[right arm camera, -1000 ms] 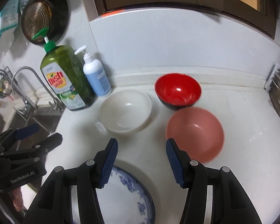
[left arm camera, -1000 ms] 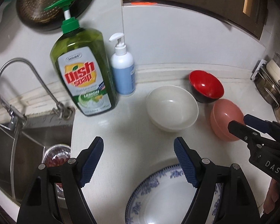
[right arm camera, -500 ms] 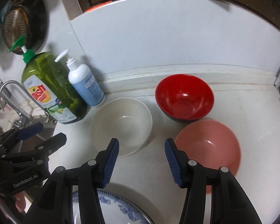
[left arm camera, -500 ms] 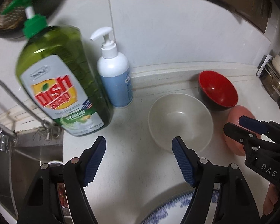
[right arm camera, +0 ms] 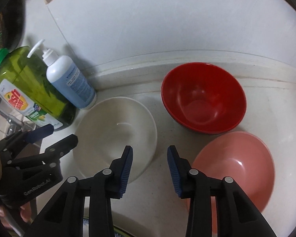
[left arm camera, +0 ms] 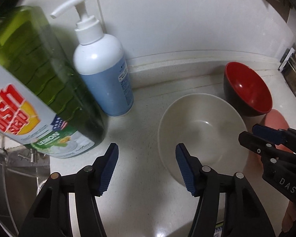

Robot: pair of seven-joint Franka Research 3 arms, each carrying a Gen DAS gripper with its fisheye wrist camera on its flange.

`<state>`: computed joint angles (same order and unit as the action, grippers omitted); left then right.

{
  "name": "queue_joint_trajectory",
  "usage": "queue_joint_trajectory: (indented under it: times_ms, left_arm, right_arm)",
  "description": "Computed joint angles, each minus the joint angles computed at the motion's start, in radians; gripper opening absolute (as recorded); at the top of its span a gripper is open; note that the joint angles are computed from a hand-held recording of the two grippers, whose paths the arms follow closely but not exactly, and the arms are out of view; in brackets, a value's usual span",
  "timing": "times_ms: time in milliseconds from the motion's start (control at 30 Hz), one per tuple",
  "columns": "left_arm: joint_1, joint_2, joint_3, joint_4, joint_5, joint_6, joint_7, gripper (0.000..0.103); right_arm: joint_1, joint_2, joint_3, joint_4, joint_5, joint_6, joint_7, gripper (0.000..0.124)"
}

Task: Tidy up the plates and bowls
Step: 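Move both grippers to the rim of the cream bowl and close them, then lift and carry the cream bowl with both grippers beside the plate stack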

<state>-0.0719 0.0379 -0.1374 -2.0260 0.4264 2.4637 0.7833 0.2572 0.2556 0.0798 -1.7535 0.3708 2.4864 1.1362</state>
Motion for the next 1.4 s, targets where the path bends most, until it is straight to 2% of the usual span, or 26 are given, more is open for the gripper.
queue_joint_trajectory:
  times_ms: [100,300,467,667,800,1067,1400]
  left_arm:
    - [0.003,0.02,0.002,0.012,-0.022,0.005,0.017,0.056]
    - [0.004,0.058,0.002,0.042,-0.07,-0.002,0.049,0.041]
    - [0.013,0.079,0.0,0.05,-0.149,0.013,0.094,0.02]
    - [0.011,0.09,-0.001,0.056,-0.181,0.027,0.108,0.011]
    - [0.007,0.095,0.0,0.064,-0.18,0.021,0.096,0.01]
    - [0.003,0.02,-0.004,0.01,-0.2,0.027,0.075,0.01]
    - [-0.031,-0.119,-0.03,-0.081,-0.196,0.039,0.007,0.011]
  right_arm:
    - [0.004,0.021,-0.005,0.021,-0.019,-0.012,0.019,0.035]
    - [0.012,0.056,-0.006,0.057,-0.047,-0.03,0.035,0.03]
    - [0.018,0.081,-0.008,0.088,-0.069,-0.048,0.051,0.024]
    - [0.01,0.1,-0.002,0.115,-0.057,-0.093,0.048,0.016]
    - [0.007,0.1,-0.001,0.114,-0.047,-0.098,0.043,0.016]
    - [0.001,0.073,0.001,0.09,-0.025,-0.092,0.04,0.015]
    - [-0.024,-0.106,-0.003,-0.08,0.061,-0.039,-0.042,0.015]
